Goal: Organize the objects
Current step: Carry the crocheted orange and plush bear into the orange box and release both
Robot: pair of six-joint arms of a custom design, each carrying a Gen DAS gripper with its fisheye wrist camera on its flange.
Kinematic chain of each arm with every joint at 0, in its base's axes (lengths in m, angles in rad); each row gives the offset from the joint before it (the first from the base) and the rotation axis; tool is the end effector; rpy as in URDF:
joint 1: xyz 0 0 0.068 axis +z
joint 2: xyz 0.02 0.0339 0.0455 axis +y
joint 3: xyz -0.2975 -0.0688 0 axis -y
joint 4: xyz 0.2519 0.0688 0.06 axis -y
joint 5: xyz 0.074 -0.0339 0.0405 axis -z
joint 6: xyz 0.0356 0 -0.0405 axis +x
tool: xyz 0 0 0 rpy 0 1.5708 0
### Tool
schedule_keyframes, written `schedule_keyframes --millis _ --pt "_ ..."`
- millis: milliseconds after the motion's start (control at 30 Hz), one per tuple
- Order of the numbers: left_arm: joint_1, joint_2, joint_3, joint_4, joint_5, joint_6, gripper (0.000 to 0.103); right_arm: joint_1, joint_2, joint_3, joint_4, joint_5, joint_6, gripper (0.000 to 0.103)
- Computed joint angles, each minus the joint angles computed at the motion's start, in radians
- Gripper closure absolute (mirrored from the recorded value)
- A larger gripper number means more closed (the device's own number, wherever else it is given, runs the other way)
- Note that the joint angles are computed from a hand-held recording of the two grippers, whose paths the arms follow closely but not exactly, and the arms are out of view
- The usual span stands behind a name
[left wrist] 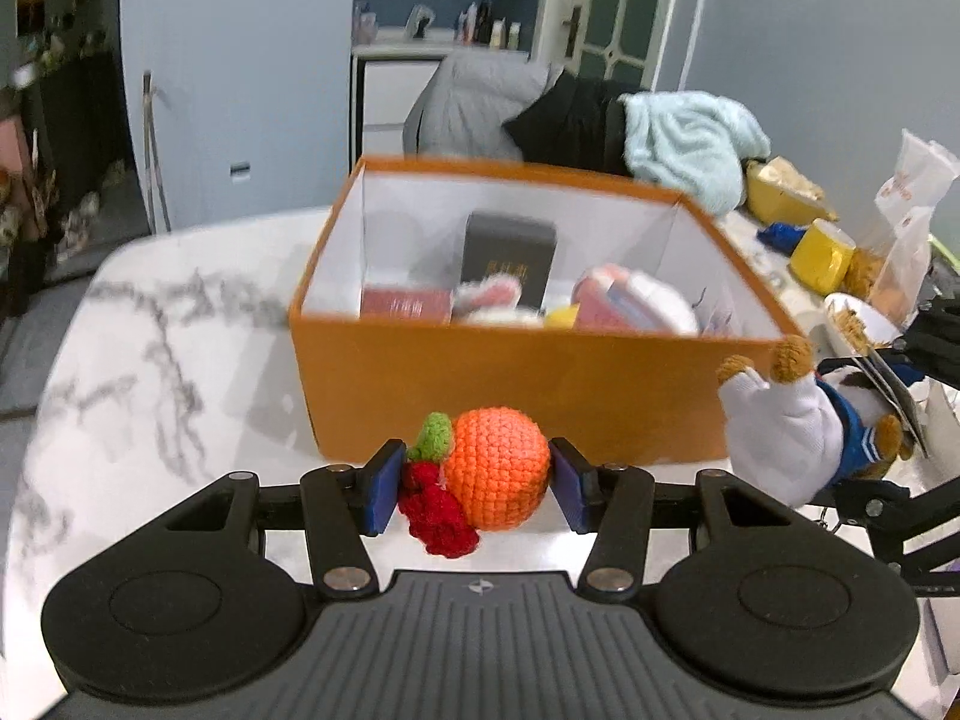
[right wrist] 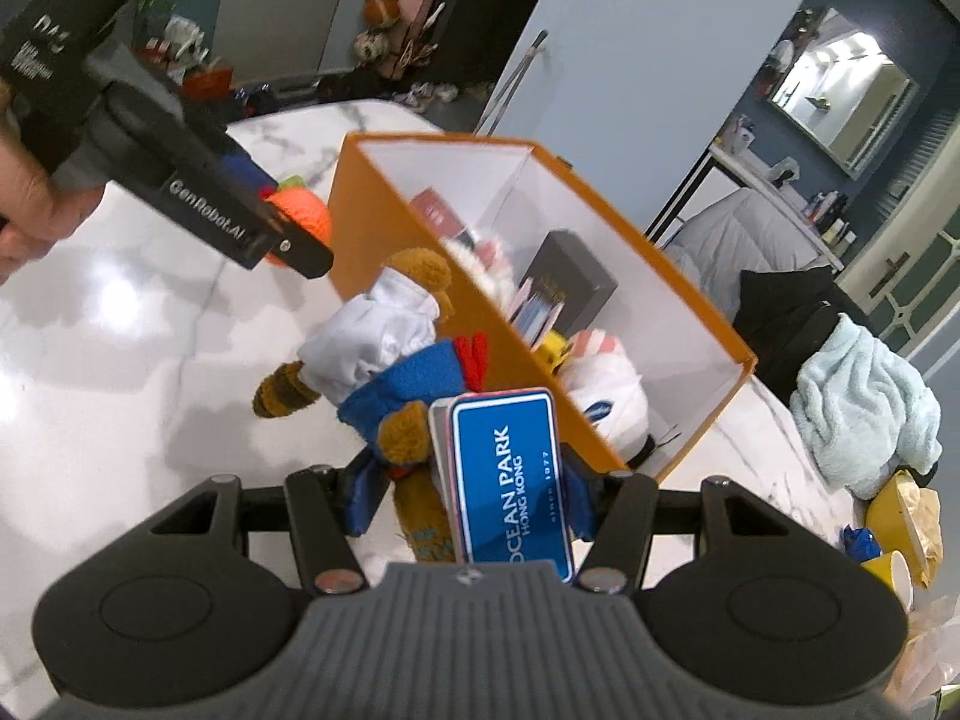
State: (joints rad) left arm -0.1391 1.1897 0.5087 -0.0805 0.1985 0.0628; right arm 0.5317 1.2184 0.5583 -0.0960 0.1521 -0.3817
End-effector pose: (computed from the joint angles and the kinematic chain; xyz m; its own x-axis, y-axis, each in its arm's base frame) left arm 0.2185 -0.0377 0.2025 -0.6646 0.1552 -0.7309 0.3196 0.9432 -0.0904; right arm 0.2032 0.1132 0.2107 -0.3975 -0.6610 -0.6364 -0.5972 0.7130 -0.3675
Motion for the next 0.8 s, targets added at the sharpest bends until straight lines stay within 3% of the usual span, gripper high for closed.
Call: schedule_keyframes --millis 267,500,800 --pt "0.027 -0.096 0.145 -0.097 0.1 -0.126 0.043 -0.063 -0.118 0.103 -0.079 -0.035 0.09 0.043" --pt "-0.002 -0.1 0.37 -0.195 0.122 -0.104 0.043 -0.167 -0.088 0.346 -0.155 -0.1 0.191 0.043" --pt "-0.009 0.024 0.596 -0.147 0.169 -0.128 0.043 -0.194 0.035 0.643 -0.224 -0.128 0.221 0.043"
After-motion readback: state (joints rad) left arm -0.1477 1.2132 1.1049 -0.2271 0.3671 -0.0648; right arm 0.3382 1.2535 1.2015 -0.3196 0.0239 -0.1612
